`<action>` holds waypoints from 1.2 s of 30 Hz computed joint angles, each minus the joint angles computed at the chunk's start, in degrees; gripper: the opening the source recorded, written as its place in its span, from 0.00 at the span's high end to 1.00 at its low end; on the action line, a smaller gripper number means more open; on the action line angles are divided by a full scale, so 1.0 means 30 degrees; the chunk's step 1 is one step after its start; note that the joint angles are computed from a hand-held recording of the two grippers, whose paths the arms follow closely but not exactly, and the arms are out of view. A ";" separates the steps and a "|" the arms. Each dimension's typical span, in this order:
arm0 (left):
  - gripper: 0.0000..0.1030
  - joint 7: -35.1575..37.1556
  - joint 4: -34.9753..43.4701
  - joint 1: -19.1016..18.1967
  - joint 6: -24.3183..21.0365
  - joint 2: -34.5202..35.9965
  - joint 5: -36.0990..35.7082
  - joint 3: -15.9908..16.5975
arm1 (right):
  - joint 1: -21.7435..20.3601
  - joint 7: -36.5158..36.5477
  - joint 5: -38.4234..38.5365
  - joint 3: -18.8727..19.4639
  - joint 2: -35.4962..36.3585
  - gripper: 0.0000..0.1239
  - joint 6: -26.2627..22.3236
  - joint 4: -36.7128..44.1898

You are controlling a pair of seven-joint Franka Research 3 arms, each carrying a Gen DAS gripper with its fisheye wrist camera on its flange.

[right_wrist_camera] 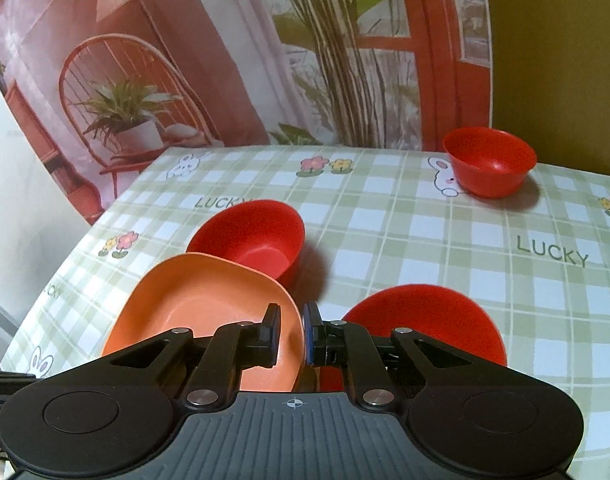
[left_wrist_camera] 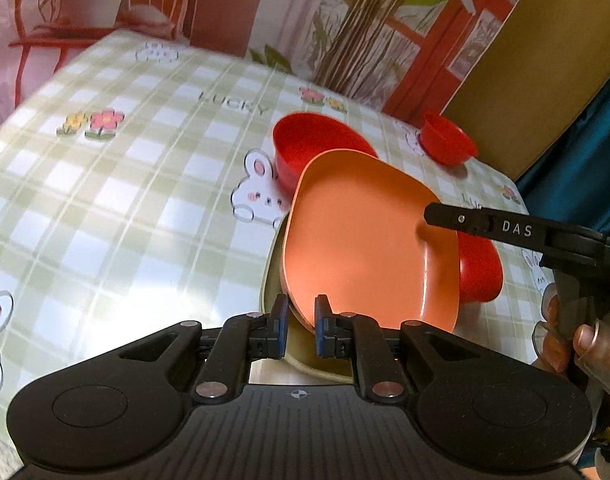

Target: Organize plates and bowls

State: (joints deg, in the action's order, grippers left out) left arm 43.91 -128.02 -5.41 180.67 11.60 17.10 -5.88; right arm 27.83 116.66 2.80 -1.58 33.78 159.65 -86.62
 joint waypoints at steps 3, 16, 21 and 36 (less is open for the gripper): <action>0.86 0.0644 -0.0145 0.0824 -0.0108 0.0096 -0.0782 -0.0968 | -0.0004 -0.0214 -0.0022 0.0078 0.0064 0.90 -0.0175 0.0036; 0.85 0.2122 -0.0239 0.1819 -0.0453 0.0252 -0.2713 -0.2227 | 0.0037 -0.0456 -0.0097 0.0107 0.0276 0.91 -0.0710 0.0207; 0.85 0.2500 -0.0139 0.1809 -0.0487 0.0348 -0.3190 -0.2299 | -0.0011 -0.0524 -0.0058 0.0139 0.0361 0.91 -0.0880 0.0300; 0.85 0.2759 -0.0146 0.1678 -0.0496 0.0332 -0.3616 -0.2189 | -0.0006 -0.0694 -0.0106 0.0163 0.0509 0.85 -0.0908 0.0552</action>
State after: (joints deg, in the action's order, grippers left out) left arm 52.19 -128.46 -0.38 179.19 12.60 6.26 -12.45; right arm 27.81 114.58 2.48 -1.09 35.30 156.92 -84.96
